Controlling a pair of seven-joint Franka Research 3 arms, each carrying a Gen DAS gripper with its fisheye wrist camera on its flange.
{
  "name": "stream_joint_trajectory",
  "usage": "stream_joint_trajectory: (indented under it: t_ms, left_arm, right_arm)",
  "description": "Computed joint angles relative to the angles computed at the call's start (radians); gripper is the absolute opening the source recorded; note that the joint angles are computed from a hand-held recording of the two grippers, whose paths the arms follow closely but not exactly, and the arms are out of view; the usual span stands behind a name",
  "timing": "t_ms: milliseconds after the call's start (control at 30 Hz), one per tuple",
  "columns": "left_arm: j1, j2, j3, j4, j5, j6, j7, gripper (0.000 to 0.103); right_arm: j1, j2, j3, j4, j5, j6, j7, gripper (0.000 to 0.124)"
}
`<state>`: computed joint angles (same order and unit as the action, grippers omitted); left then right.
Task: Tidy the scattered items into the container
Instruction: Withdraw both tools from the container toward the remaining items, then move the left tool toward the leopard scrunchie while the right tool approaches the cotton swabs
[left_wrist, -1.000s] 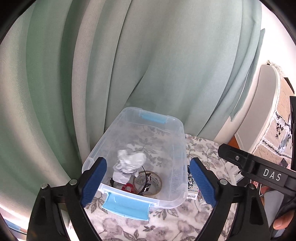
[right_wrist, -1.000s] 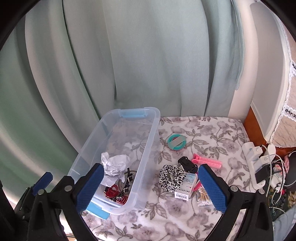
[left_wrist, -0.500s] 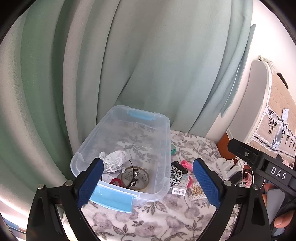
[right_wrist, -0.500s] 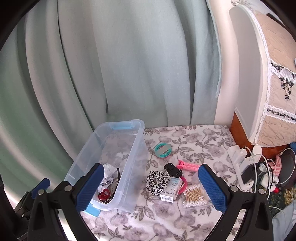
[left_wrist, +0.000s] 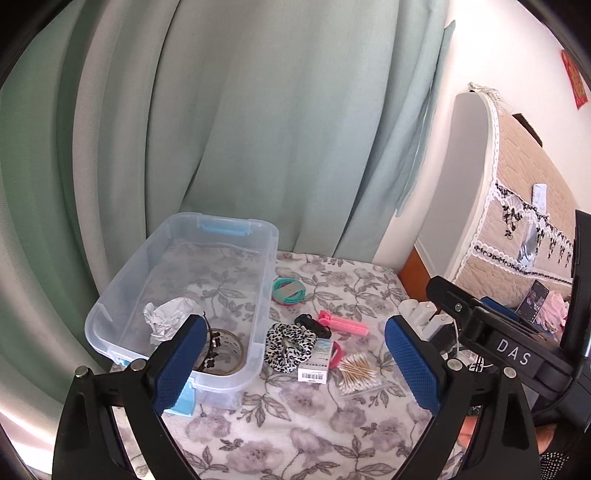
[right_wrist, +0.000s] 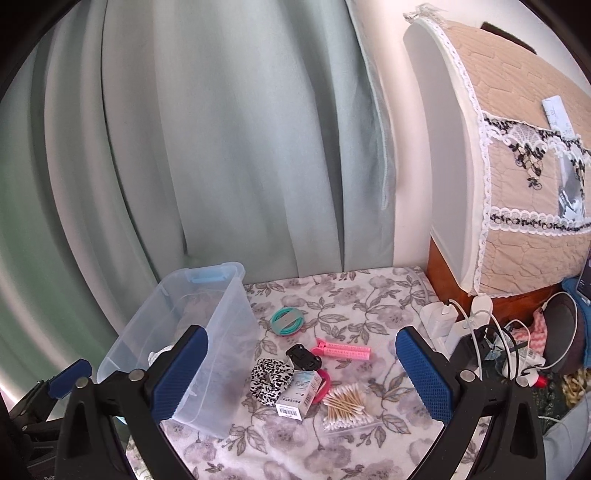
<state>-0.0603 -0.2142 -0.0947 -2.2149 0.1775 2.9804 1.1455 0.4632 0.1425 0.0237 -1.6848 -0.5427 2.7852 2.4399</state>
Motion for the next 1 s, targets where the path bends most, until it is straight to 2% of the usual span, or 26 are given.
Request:
stream_joint_trajectory:
  t_ms: [133,233,467,633,800,900,1000]
  left_arm:
    - [0.008,0.021,-0.032,0.007,0.052,0.01,-0.018,0.097]
    - [-0.038,0.038,-0.01,0.007,-0.001,0.028,0.032,0.097]
    - [-0.052,0.074,-0.023,0.006,-0.018,0.068,0.037,0.097]
    - [-0.092,0.108,-0.01,0.009,-0.098,0.084,0.101,0.097]
    - [-0.044,0.146,-0.052,0.016,-0.004,0.082,-0.01,0.097]
    - [-0.054,0.169,-0.048,0.021,-0.028,0.067,0.02,0.097]
    - [-0.053,0.192,-0.05,0.028,-0.056,0.043,0.024,0.097]
  right_arm:
    - [-0.036,-0.027,0.008,-0.081,0.099,0.06,-0.051,0.103]
    - [-0.049,-0.043,0.004,-0.124,0.112,0.074,-0.052,0.103]
    - [-0.087,-0.066,0.012,-0.209,0.202,0.121,-0.097,0.103]
    - [-0.112,-0.073,0.03,-0.279,0.348,0.185,-0.196,0.103]
    - [-0.106,-0.074,0.011,-0.32,0.323,0.176,-0.152,0.103]
    - [-0.106,-0.068,0.002,-0.335,0.286,0.159,-0.112,0.103]
    - [-0.113,-0.053,0.009,-0.339,0.328,0.126,-0.132,0.103]
